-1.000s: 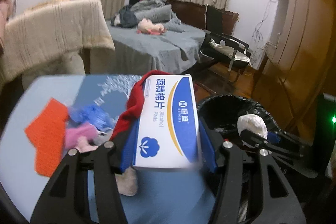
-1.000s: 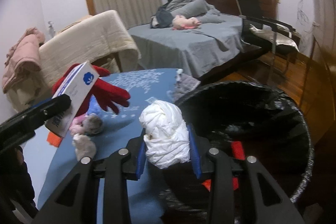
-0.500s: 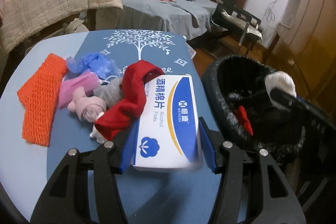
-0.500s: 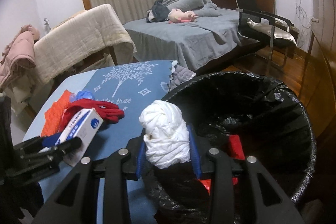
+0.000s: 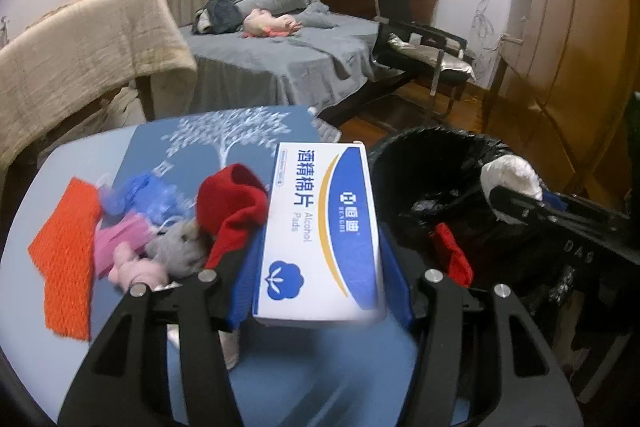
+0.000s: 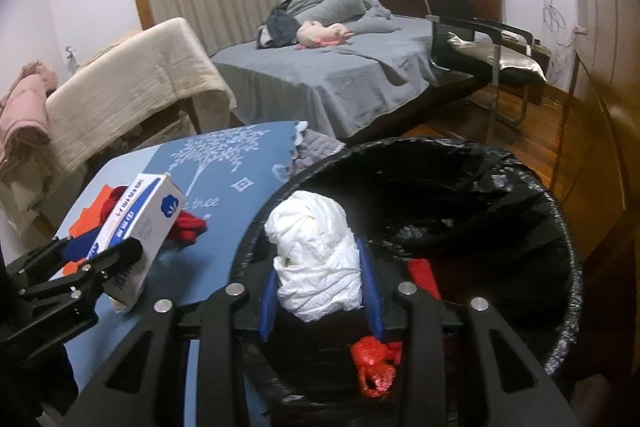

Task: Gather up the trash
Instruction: 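Lower the tissue and Alcohol Pads box into the bin and open both grippers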

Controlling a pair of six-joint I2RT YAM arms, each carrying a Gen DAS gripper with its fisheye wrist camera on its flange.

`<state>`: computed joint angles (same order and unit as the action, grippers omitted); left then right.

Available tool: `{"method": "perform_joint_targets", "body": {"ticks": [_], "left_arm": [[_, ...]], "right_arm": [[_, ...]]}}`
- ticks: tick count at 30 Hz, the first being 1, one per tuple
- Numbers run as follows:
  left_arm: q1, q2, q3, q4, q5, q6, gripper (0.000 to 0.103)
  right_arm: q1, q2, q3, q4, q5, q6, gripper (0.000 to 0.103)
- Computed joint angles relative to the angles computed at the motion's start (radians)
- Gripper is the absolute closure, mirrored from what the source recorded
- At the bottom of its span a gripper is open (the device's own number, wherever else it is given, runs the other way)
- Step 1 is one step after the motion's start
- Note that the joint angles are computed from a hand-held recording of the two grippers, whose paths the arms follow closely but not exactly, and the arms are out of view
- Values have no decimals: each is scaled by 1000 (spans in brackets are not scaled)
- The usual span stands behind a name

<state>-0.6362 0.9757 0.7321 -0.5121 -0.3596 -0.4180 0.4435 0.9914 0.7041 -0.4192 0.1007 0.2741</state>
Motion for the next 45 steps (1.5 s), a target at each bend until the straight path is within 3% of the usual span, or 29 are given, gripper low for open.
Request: {"method": "perform_joint_targets", "body": {"ticks": [10, 17, 27, 31, 38, 45], "left_arm": [[-85, 134, 57, 91, -27, -6, 50], [2, -9, -17, -17, -32, -16, 50], [208, -166, -155, -114, 15, 63, 47], [188, -218, -196, -143, -12, 40, 35], [93, -316, -247, -217, -97, -40, 34], [139, -292, -259, -145, -43, 22, 36]], "right_arm": [[-155, -24, -33, 1, -73, -44, 68], [-90, 19, -38, 43, -58, -34, 68], [44, 133, 1, 92, -3, 11, 68], [70, 151, 11, 89, 14, 19, 68], [85, 155, 3, 84, 27, 24, 67], [82, 165, 0, 88, 20, 29, 67]]}}
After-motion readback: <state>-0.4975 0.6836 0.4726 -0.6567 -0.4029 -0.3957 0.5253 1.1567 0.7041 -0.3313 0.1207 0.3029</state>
